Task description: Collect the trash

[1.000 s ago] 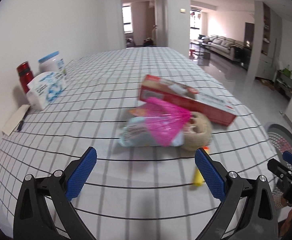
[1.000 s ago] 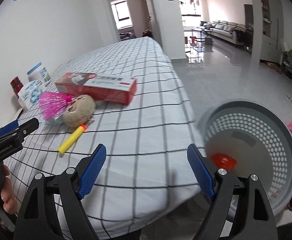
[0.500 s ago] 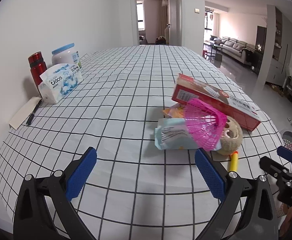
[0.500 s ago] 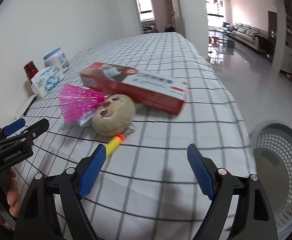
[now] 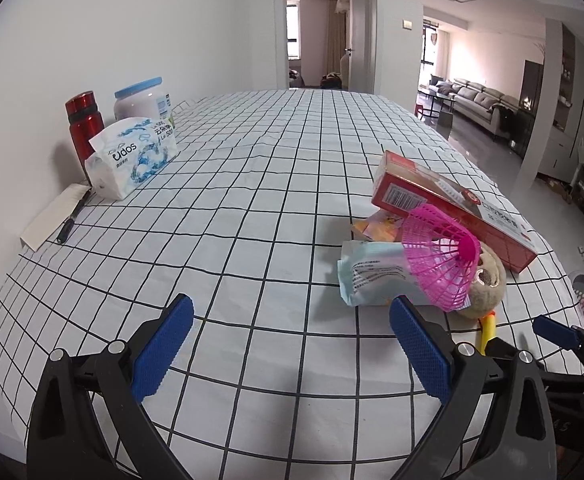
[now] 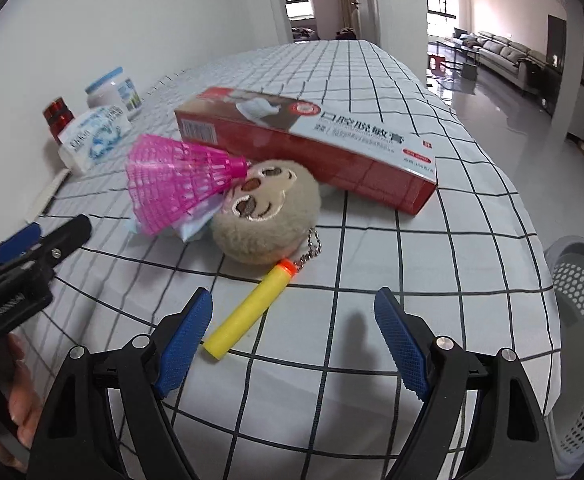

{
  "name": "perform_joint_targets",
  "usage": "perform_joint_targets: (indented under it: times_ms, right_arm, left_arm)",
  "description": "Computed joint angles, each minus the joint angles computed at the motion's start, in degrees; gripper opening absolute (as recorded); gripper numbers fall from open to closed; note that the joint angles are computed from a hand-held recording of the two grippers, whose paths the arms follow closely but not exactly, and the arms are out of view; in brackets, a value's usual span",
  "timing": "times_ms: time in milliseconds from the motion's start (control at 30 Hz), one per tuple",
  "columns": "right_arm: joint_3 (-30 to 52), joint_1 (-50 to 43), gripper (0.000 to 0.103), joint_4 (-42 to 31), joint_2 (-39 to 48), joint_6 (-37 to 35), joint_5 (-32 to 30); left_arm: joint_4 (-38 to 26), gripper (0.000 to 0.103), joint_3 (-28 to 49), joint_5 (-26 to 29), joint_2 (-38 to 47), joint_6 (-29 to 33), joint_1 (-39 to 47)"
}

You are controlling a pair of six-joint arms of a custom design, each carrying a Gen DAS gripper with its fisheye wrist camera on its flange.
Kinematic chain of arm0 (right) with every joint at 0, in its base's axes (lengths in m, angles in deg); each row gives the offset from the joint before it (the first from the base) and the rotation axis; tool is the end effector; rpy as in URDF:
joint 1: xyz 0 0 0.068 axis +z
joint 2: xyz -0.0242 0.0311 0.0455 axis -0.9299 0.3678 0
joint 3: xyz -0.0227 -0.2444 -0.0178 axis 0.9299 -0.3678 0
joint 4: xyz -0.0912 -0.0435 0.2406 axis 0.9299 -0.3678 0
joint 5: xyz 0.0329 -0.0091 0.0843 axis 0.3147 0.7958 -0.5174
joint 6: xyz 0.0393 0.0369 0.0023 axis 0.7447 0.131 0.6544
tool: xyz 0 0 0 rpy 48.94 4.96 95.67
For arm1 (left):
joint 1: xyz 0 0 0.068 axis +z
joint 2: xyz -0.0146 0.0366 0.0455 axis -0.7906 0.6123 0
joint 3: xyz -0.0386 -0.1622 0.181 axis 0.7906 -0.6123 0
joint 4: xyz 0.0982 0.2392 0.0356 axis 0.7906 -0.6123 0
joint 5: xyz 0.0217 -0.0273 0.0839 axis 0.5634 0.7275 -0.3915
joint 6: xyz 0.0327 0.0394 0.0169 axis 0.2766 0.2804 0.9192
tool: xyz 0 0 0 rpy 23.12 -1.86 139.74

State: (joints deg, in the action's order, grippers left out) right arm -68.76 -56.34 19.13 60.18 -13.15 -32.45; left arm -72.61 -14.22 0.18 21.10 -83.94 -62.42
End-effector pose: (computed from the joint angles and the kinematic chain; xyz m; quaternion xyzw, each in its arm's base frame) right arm 0.1867 0.0351 0.1305 0.1155 0.9336 0.0417 0.3366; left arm 0.2459 -0.0459 0.1502 0.1264 0.9008 -0.0433 0.4131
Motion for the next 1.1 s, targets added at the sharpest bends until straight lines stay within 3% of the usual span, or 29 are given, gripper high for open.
perform_joint_targets:
  times_ms: [367,533,600,667,867,1100]
  right_arm:
    - [3.6,6.3,0.078,2.1,9.1,4.0,8.1]
    - [2.4,6.1,0.046,2.0,7.1,2.8,7.7]
    - [1.0,5.0,0.025,1.8,4.7,2.1,6.5]
    - [-0.4,3.1,0.012,2.1,2.4,1.4,4.5]
    - [-3.7,-0.6,0.012,1.3,-3.7,0.2,0.7]
    - [-6.8,-5.8,0.012,-5.4,-15.7,-2.2,-2.0]
  left_arm:
    - [-0.1,0.097,-0.4,1.2,0.0,0.4,0.9]
    - [-0.7,0.097,-0.7,1.3,-0.6,0.2,0.5]
    - [-0.9,0.097,-0.8,1.6,-0.9,0.1,0.1]
    - [-1.5,0.097,-0.8,2.0,-1.2,-0.1,-0.4]
    - [-2.3,0.097,-1.1,2.1,-1.8,-1.0,-3.0]
    - [-2.7,0.097,0.6,3.0,-0.5,-4.2,-6.4]
